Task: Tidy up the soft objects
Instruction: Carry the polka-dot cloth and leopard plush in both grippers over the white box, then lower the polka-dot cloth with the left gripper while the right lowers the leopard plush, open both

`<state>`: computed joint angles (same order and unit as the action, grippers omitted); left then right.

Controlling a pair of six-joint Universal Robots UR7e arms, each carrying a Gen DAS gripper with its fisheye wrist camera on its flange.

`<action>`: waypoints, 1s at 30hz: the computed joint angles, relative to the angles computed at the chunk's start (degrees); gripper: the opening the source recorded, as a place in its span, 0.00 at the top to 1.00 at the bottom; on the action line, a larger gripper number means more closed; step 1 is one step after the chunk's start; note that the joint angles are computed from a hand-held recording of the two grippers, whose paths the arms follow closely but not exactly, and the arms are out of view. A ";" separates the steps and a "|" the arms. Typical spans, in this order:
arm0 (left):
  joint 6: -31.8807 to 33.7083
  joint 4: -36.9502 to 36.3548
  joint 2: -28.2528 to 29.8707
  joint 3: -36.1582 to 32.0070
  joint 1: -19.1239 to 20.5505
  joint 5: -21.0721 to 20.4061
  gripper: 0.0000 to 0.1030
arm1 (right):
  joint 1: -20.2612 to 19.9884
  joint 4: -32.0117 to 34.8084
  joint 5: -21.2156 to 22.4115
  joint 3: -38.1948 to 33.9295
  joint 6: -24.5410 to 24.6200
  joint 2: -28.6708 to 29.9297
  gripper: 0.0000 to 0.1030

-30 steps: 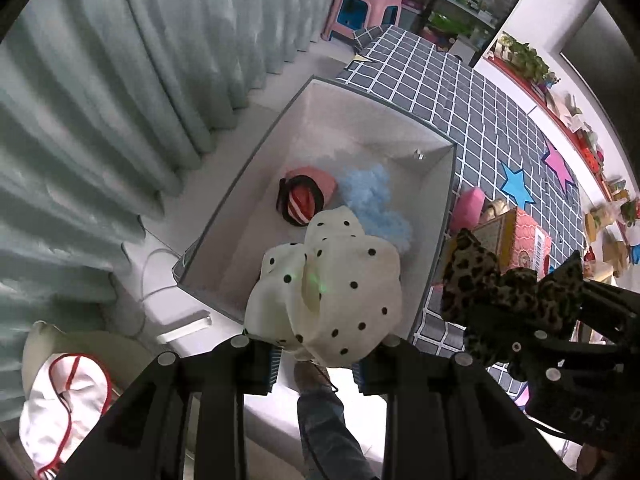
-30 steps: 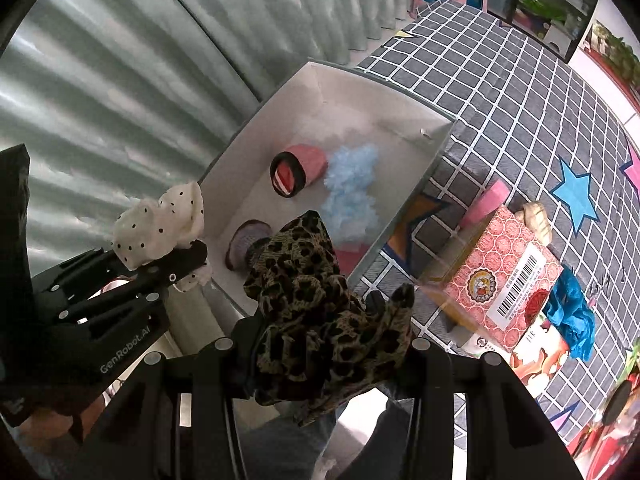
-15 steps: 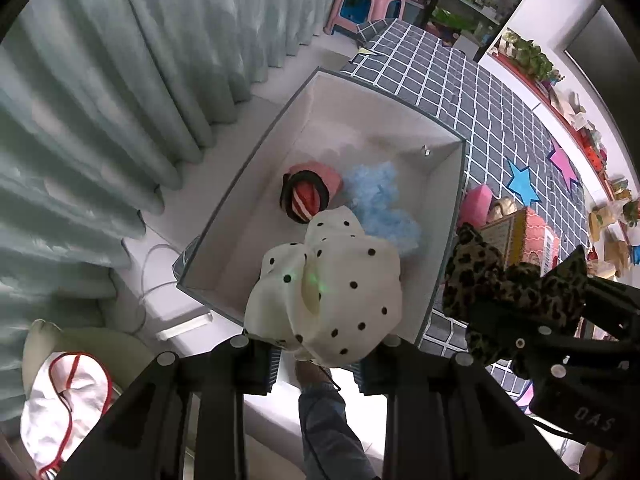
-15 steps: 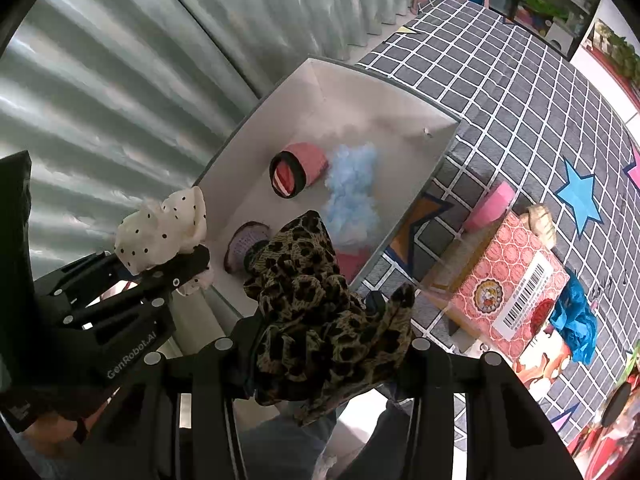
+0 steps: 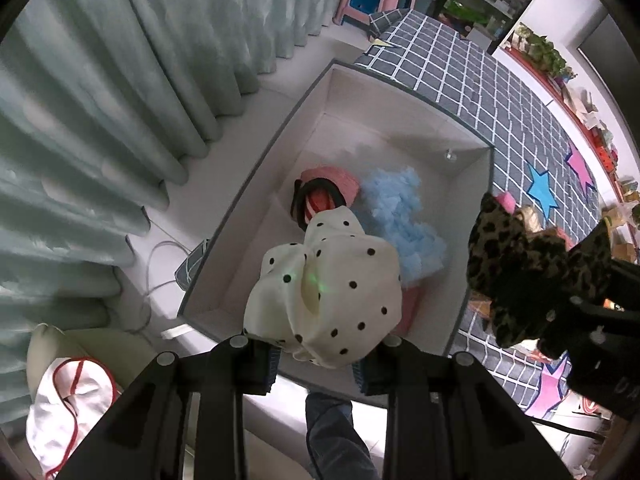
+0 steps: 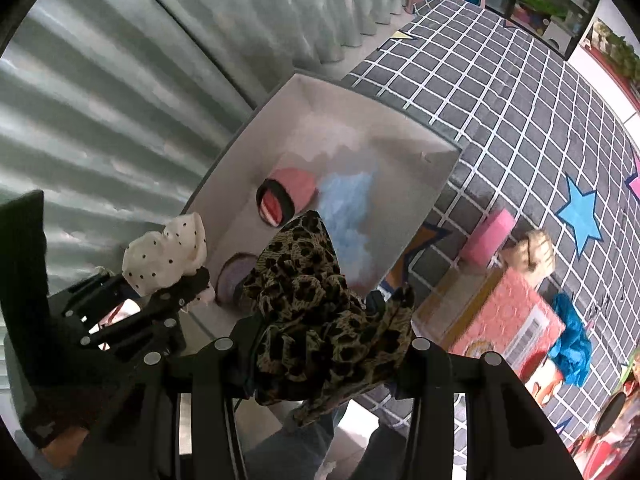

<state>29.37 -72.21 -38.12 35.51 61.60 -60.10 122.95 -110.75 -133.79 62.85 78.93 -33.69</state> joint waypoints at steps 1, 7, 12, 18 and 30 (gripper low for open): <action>-0.15 0.15 0.33 -0.22 0.00 0.11 0.69 | -0.20 -0.03 -0.03 0.10 -0.17 -0.14 0.55; -0.67 -0.47 0.95 1.00 -0.29 1.24 0.69 | -1.62 -0.19 0.23 0.01 -1.58 -0.43 0.55; -1.77 -0.27 1.56 1.17 -0.39 1.83 0.68 | -2.41 -0.06 0.44 0.14 -2.11 -0.60 0.55; -2.49 0.01 2.26 1.05 -0.55 2.47 0.68 | -3.40 0.48 0.54 0.41 -2.61 -1.04 0.55; -3.92 0.08 3.42 0.62 -0.66 3.12 0.66 | -5.39 -1.25 0.11 1.15 -4.08 -2.14 0.55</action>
